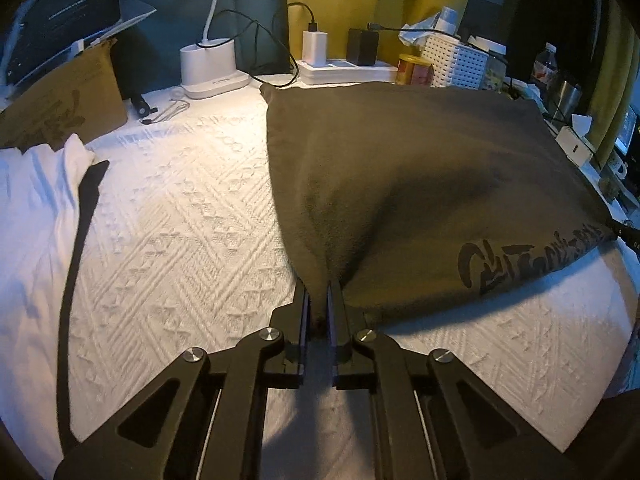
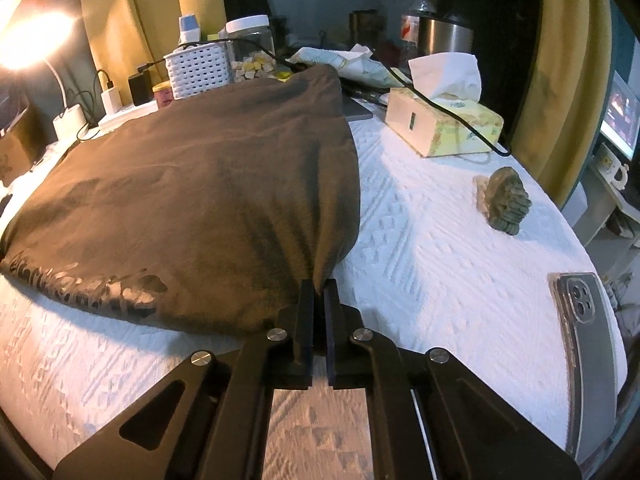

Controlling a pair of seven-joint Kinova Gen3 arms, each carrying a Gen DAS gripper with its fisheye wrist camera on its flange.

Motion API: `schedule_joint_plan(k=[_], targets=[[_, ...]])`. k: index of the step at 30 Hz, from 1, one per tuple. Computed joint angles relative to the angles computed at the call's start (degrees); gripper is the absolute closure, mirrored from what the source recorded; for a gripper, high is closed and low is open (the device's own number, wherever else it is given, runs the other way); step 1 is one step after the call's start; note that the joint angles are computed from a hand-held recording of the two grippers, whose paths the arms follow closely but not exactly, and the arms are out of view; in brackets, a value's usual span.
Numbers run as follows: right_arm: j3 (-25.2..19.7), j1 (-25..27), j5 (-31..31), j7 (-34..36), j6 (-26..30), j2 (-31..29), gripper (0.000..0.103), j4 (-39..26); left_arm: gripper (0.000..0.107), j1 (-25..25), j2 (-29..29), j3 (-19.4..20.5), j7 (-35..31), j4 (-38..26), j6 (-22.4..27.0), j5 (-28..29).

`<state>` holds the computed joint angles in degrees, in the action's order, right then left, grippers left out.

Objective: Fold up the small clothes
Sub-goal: 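Grasp the folded edge of the brown shirt with both grippers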

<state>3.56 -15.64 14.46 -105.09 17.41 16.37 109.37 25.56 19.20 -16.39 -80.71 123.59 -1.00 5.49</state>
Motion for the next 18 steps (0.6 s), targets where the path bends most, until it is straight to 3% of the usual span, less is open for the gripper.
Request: schedule_joint_plan(k=[13, 18], targets=[[2.2, -2.9, 6.0, -5.9, -1.9, -5.1, 0.099, 5.8, 0.102, 9.0, -4.2, -7.3, -1.4, 4.3, -1.2, 2.6], [2.0, -3.2, 9.3, -9.2, -2.3, -7.2, 0.099, 8.3, 0.103, 15.8, -5.4, -12.7, -4.1, 6.7, -2.3, 6.7]])
